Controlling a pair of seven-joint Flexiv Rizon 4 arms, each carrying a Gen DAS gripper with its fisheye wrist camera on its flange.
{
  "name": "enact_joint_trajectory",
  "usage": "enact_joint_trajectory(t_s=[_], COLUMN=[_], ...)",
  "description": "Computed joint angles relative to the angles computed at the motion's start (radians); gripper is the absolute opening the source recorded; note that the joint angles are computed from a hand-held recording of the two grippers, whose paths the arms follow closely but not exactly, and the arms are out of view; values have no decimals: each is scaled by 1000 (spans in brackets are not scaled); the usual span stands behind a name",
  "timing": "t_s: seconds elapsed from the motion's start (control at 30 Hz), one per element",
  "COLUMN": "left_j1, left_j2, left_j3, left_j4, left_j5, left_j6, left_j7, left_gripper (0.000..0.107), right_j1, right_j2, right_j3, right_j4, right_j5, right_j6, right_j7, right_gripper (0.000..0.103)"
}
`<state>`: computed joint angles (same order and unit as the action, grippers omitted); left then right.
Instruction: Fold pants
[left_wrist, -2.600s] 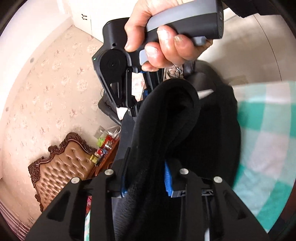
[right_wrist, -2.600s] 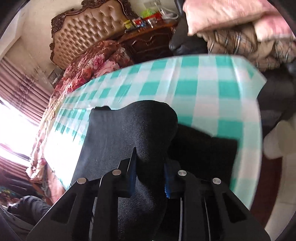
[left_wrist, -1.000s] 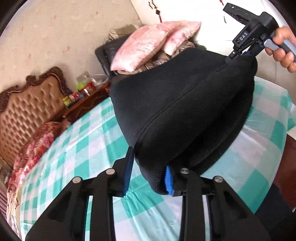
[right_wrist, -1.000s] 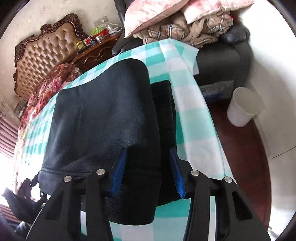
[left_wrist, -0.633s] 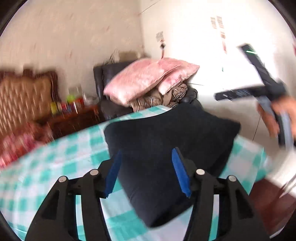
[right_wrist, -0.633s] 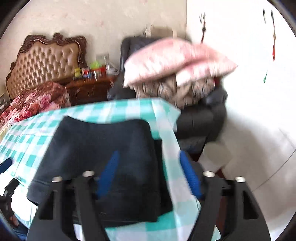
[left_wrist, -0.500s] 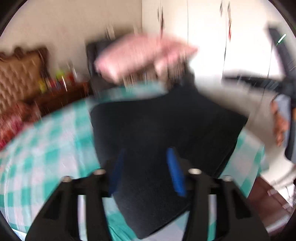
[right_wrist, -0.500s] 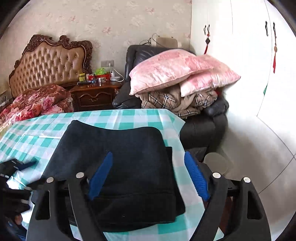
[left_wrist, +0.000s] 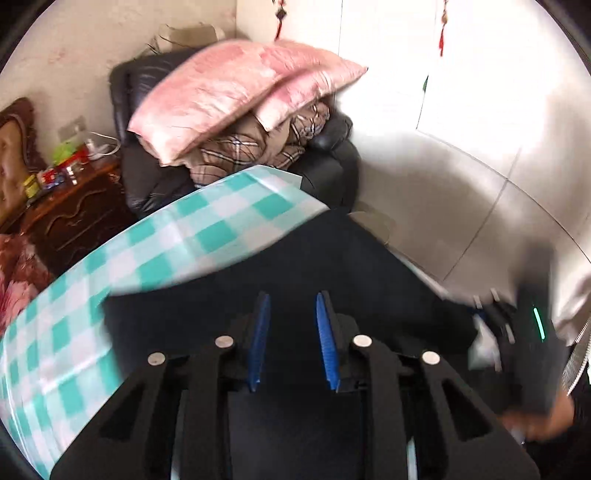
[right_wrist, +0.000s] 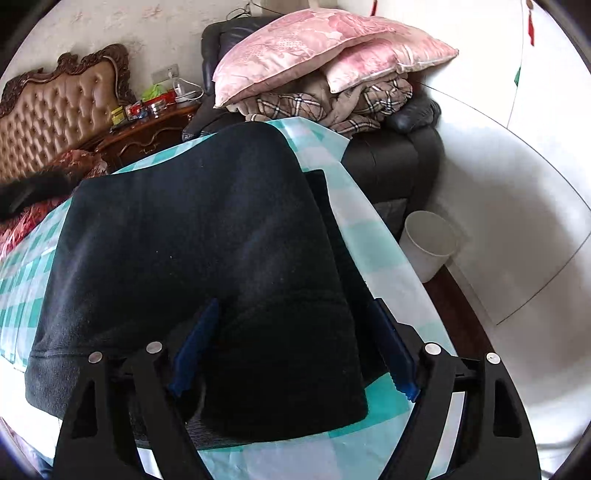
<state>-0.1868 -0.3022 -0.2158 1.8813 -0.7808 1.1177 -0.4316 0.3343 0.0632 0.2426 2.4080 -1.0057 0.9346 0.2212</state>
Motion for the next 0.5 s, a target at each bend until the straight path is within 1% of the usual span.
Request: enact_joint_trajectory(t_s=[0.07, 0.13, 0.17, 0.23, 0.37, 0.43, 0.5], left_j1=[-29, -52, -70, -94, -73, -61, -35], left_j2=[-88, -162, -206, -266, -287, -285, -278], left_j3=[15, 25, 43, 67, 32, 20, -12], left_j4=[-127, -230, -288, -362, -345, -339, -316], left_j5=[108, 196, 257, 339, 361, 361, 324], left_j6=[-91, -161, -202, -246, -196, -191, -172], left_j7=[-128, -232, -298, -406, -426, -428, -400], left_gripper=[11, 11, 11, 10, 11, 11, 11], right_j1=[0, -2, -1, 4, 11, 11, 10], right_j2=[2, -1, -4, -6, -10, -9, -8], right_j3=[2, -1, 0, 3, 3, 2, -1], right_j4=[2, 4, 1, 0, -3, -3, -1], right_j5=[-1, -13, -15, -20, -31, -34, -33], right_j6=[0, -2, -8, -22, -43, -43, -34], right_j7=[8, 9, 7, 12, 23, 23, 23], right_gripper=[78, 78, 78, 78, 78, 78, 78])
